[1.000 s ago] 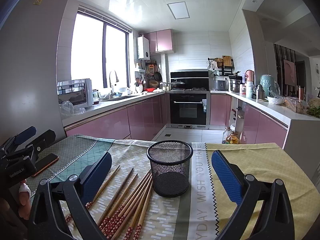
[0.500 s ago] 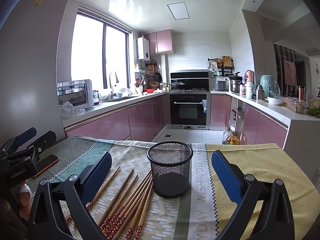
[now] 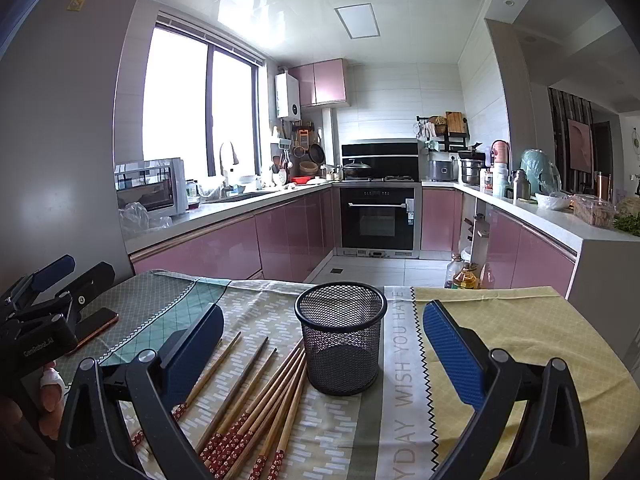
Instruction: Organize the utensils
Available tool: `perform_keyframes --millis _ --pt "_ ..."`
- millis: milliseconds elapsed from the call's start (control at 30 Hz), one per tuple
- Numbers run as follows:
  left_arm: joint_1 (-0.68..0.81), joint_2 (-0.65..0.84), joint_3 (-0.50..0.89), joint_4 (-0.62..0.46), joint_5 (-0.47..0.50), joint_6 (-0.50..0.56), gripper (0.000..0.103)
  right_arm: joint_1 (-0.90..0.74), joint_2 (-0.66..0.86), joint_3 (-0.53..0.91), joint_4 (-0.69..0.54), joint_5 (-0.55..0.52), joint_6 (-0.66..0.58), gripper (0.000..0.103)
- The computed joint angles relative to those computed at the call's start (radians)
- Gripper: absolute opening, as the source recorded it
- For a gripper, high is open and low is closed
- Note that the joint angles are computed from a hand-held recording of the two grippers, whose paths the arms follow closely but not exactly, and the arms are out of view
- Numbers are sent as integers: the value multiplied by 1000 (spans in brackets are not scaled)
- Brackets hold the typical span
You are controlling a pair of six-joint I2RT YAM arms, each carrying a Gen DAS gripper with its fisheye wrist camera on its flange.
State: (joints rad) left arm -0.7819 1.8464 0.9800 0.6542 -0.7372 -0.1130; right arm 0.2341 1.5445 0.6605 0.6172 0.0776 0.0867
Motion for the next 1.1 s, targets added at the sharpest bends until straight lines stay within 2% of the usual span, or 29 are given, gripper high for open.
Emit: perform_keyframes --millis 1100 --pt "6 17 15 -16 8 -8 97 -19 4 7 -19 -26 0 97"
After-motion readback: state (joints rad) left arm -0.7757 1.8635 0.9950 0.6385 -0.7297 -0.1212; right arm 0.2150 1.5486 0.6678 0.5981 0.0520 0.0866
